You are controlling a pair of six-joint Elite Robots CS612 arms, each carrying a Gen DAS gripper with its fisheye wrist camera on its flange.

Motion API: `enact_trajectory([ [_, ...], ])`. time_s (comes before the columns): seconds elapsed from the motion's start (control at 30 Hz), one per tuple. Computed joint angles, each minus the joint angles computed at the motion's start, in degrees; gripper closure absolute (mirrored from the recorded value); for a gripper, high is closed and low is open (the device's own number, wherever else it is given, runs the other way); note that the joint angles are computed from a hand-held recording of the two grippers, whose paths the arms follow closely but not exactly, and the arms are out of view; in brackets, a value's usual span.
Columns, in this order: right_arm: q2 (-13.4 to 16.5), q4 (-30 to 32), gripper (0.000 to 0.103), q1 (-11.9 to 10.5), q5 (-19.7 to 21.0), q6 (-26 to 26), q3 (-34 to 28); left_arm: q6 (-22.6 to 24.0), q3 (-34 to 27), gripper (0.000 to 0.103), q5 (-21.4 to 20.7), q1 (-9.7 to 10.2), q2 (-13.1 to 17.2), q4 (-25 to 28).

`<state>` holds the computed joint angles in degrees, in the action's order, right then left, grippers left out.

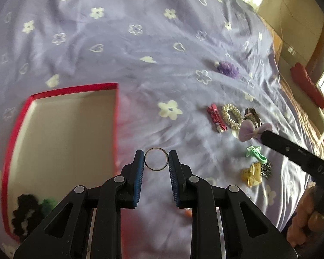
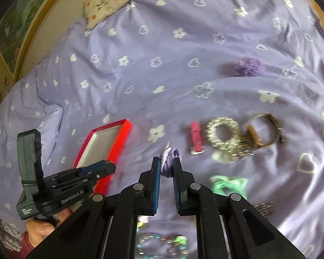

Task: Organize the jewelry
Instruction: 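Carry the gold ring and purple bow clip with both tools into the box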

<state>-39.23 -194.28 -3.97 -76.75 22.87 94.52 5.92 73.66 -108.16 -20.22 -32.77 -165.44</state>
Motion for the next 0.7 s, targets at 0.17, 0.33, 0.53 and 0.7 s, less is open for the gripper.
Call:
enact_trajectory([
  [0.17, 0.6, 1.0, 0.092, 1.4, 1.5, -1.0, -1.5, -1.8, 1.5, 0.082, 0.1, 1.6, -0.9, -2.1],
  [0.33, 1.3, 2.7, 0.092, 2.8, 3.3, -2.1, -3.3, -2.8, 2.3, 0.082, 1.1, 2.93, -1.2, -2.9],
  [0.53, 2.2, 4.4, 0.092, 4.5, 5.0, -3.5, -5.8, -4.2, 2.5, 0.082, 2.1, 4.54, -1.1, -3.3],
  [0.7, 3.5, 6.9, 0.092, 5.9, 6.7, -4.8, -9.1, -4.8, 2.0, 0.082, 2.8, 5.6, -0.8, -3.4],
])
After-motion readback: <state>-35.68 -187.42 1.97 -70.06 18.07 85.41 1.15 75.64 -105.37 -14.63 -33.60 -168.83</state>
